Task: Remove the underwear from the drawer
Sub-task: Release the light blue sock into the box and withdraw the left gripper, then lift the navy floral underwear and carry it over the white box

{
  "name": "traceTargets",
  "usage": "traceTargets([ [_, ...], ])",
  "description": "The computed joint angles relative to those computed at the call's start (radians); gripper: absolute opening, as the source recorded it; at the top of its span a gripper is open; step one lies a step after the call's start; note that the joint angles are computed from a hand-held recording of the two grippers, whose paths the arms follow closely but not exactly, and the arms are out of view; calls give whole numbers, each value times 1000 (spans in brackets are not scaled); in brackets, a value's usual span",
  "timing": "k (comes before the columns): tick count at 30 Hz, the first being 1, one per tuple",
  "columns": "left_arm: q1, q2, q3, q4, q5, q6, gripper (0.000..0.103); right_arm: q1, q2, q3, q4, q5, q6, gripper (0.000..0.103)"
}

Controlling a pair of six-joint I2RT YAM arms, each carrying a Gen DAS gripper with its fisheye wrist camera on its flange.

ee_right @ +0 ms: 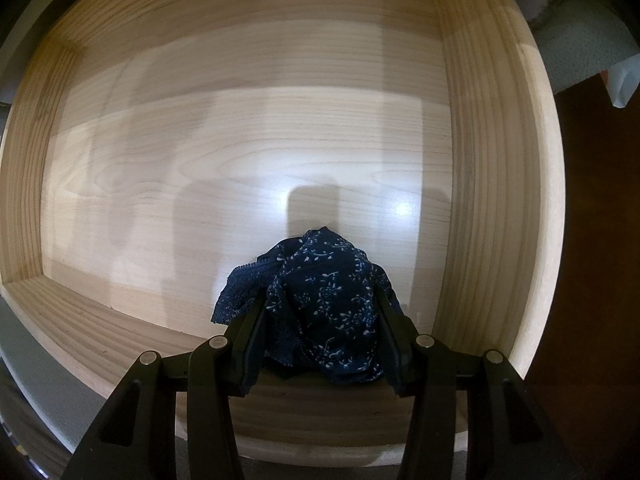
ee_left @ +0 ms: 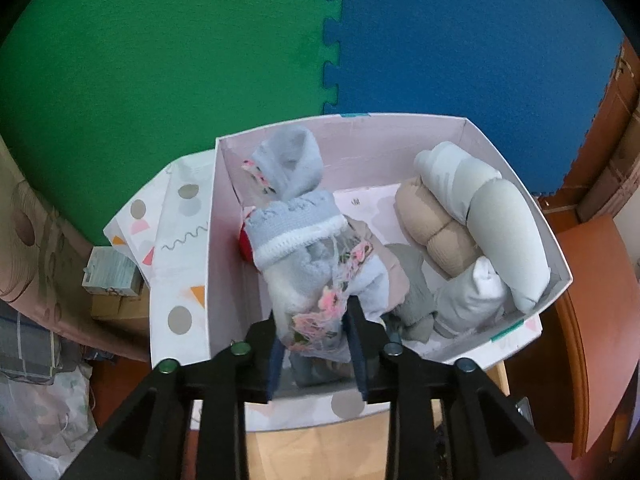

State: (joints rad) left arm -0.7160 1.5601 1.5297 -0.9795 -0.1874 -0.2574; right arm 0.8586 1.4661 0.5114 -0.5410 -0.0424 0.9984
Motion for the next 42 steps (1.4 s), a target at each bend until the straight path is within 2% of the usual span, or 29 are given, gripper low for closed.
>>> traceTargets([
  [8,12,-27,25,-66,-5,-7,43,5,4,7,-4,2,6,46],
  [16,4,-90,-1,-106,-49,-2,45,4,4,3,-1,4,5,46],
  [21,2,-178,-83,-120,-42,-2,45,0,3,1,-1,4,0,46],
  [27,-30,-332,-252,-133,-70,-22,45,-4,19,17,-8,1,-6,46],
  [31,-72,-453,-412,-139,-109,-63,45,2,35,41,-25,-3,-6,46],
  [36,-130,-567,-611,-101,-176,-148,45,-4,66,68,-40,-13,-29,47],
  [42,-170,-599,-804,-18,-156,-242,45,-8,105,108,-69,-23,-50,48],
])
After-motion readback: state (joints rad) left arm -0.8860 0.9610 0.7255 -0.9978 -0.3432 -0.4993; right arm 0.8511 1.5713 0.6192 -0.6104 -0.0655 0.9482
